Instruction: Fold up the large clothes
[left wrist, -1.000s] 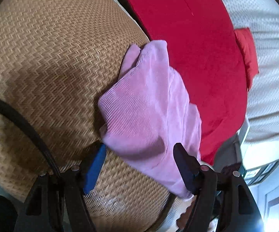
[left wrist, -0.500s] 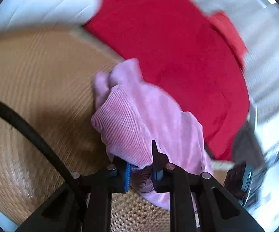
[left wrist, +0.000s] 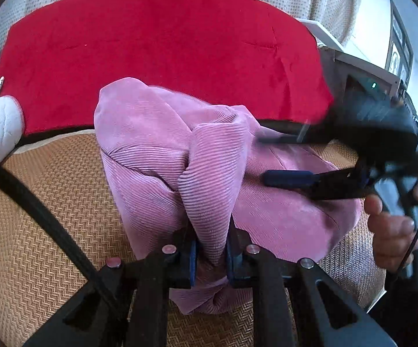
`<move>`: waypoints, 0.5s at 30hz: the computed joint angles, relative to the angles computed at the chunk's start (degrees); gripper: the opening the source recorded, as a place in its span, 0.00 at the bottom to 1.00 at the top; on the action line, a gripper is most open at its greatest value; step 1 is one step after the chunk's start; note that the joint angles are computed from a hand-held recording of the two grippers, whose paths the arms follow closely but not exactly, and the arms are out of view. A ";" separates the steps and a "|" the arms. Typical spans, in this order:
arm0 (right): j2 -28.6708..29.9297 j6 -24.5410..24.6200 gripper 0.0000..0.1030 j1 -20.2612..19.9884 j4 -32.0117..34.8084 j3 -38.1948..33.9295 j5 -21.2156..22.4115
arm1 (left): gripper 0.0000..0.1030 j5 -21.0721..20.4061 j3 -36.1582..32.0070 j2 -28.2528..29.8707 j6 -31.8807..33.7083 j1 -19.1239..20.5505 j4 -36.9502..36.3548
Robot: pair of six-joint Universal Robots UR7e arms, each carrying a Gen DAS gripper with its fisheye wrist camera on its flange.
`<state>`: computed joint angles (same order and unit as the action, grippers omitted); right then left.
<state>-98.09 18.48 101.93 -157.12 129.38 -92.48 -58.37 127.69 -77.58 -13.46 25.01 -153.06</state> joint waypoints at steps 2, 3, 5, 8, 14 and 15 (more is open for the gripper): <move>0.43 -1.25 0.79 0.34 -2.33 -0.27 2.55 | 0.14 0.09 0.49 -0.71 0.21 -0.22 0.17; 1.29 -2.30 0.79 1.00 -1.45 -1.51 2.82 | 0.14 0.14 0.47 -0.76 0.31 -0.30 0.27; 2.99 -3.78 0.79 1.84 -0.17 -3.51 3.64 | 0.14 0.05 0.61 -0.61 0.74 -0.16 -0.25; 6.35 -4.30 0.79 2.85 2.89 -6.55 3.05 | 0.14 -0.19 1.43 -2.01 1.41 -0.04 -0.06; 17.20 -3.20 0.80 6.09 6.54 -14.58 -4.04 | 0.14 -0.65 2.09 -3.45 1.76 -0.39 0.37; 18.66 -3.60 0.80 6.71 5.98 -15.35 -6.07 | 0.14 -0.73 2.19 -3.77 1.94 -0.40 0.54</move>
<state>-79.43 14.88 108.64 -151.14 114.03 -98.55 -59.10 129.89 -81.36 -11.52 24.61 -152.52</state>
